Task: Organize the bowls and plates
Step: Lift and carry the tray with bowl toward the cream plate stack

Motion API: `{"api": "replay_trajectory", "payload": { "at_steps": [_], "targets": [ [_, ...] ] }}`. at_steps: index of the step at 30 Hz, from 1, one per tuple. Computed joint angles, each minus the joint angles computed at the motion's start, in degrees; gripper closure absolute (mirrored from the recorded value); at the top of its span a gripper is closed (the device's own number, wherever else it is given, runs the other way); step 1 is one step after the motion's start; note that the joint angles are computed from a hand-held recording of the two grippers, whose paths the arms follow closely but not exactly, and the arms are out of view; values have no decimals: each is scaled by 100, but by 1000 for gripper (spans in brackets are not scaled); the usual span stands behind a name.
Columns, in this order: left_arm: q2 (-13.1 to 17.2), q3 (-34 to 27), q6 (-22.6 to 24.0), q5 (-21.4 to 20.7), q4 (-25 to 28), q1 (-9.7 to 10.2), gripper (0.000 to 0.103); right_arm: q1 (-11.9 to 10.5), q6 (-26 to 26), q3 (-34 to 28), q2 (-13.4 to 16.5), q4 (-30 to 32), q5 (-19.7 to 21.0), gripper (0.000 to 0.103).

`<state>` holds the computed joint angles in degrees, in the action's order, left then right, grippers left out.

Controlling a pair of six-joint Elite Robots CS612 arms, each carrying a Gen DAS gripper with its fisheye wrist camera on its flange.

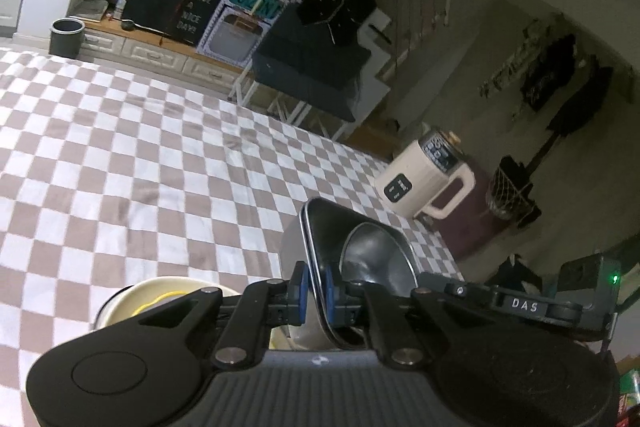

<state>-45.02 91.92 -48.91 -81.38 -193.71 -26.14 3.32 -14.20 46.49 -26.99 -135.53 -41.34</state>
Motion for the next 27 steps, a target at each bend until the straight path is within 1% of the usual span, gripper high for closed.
{"api": "replay_trajectory", "payload": {
  "at_steps": [2, 3, 11, 12, 13, 19, 27],
  "targets": [
    [-58, 147, -75, 89, -100, -10, 95, 25, -59, -65, 31, 130, 42, 92],
    [-80, 207, -117, 118, -136, -13, 95, 48, -96, 93, -53, 99, 46, 92],
    [-239, 636, -411, 276, -281, -18, 95, 141, -185, 377, -205, 90, 92, 91],
    [-250, 685, -433, 282, -312, -18, 95, 163, -172, 506, -281, 26, 79, 91],
    [-265, 735, -461, 285, -334, -18, 95, 173, -192, 535, -295, 27, 72, 91],
    [-309, 991, -635, 275, -531, -17, 95, 227, -266, 515, -307, 317, 9, 91],
    [-320, 1144, -781, 208, -510, 16, 95, 288, -248, 465, -316, 691, -195, 91]
  ]
}}
